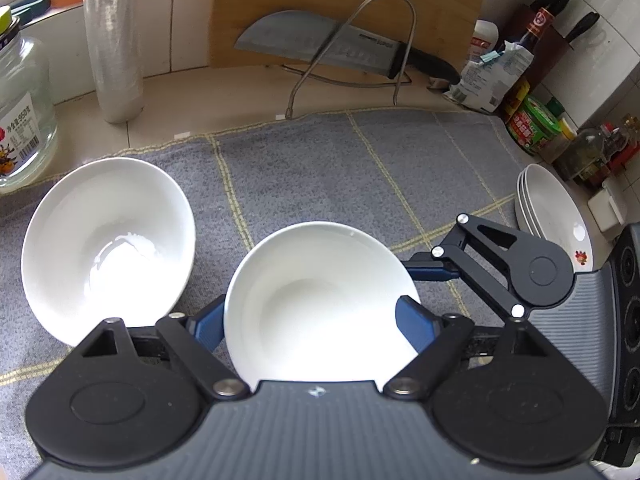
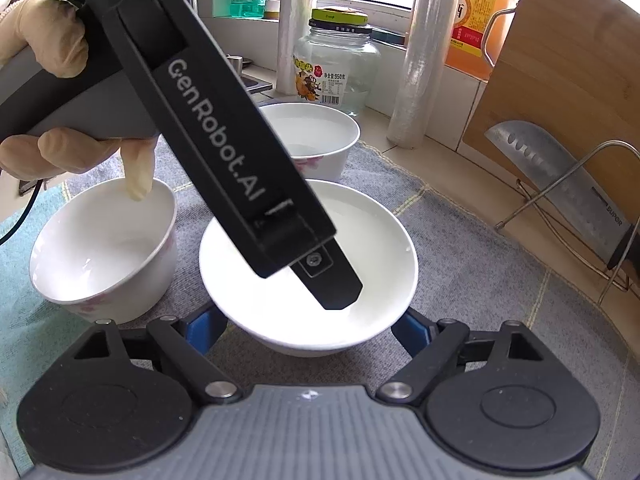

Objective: Organize plates and bowls
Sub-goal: 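Lift the held white bowl with the left tool toward the plate stack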

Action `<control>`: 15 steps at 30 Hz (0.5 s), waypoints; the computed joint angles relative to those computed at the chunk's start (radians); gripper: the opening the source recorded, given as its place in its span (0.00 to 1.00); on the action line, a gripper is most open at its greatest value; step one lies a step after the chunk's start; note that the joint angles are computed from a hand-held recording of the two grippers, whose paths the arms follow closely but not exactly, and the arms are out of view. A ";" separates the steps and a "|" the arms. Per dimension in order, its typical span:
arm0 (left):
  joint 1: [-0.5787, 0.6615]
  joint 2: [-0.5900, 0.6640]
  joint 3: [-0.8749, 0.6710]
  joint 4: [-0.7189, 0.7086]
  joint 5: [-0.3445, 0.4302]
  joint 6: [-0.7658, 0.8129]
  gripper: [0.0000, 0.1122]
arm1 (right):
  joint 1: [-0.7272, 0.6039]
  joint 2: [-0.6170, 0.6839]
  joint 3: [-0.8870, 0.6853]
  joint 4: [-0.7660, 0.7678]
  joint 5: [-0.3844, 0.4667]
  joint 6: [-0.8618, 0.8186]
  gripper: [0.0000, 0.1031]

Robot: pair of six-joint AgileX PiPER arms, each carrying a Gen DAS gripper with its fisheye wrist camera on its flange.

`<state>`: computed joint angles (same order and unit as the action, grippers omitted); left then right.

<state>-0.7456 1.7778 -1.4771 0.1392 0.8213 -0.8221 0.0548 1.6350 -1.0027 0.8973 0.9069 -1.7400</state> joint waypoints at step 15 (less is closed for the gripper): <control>-0.014 -0.001 -0.021 0.025 0.007 0.007 0.77 | -0.002 -0.052 0.028 -0.005 -0.025 0.038 0.88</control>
<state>-0.7597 1.7763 -1.4981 0.1643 0.8280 -0.8147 0.0533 1.5831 -0.9747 0.8925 0.8823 -1.7025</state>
